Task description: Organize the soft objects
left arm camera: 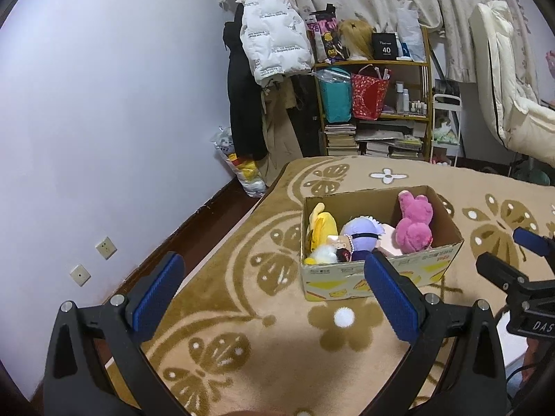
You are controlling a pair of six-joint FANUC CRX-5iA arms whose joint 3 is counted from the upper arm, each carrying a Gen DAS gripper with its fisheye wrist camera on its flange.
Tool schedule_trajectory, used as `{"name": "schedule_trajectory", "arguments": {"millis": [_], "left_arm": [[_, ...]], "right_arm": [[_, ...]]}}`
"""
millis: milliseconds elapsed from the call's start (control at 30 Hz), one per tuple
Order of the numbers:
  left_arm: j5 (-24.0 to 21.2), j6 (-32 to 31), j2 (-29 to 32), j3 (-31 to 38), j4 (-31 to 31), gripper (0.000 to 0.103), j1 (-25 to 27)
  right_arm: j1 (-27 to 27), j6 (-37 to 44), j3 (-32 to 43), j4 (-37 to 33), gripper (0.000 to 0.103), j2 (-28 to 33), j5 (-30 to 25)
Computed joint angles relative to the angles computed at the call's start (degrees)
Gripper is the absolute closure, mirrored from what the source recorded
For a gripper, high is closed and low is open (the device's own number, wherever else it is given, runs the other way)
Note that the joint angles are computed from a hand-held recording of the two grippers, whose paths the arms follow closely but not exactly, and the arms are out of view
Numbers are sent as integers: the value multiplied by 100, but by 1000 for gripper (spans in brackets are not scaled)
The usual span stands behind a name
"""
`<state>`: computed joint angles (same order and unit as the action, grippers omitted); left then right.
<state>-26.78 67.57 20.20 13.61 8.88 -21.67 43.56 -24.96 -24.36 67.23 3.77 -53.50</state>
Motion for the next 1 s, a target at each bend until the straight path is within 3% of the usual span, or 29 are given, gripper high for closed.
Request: {"name": "schedule_trajectory", "arguments": {"millis": [1000], "left_arm": [[-55, -79, 22, 14, 41, 1, -6]], "right_arm": [[21, 85, 20, -119, 0, -39, -71]]}}
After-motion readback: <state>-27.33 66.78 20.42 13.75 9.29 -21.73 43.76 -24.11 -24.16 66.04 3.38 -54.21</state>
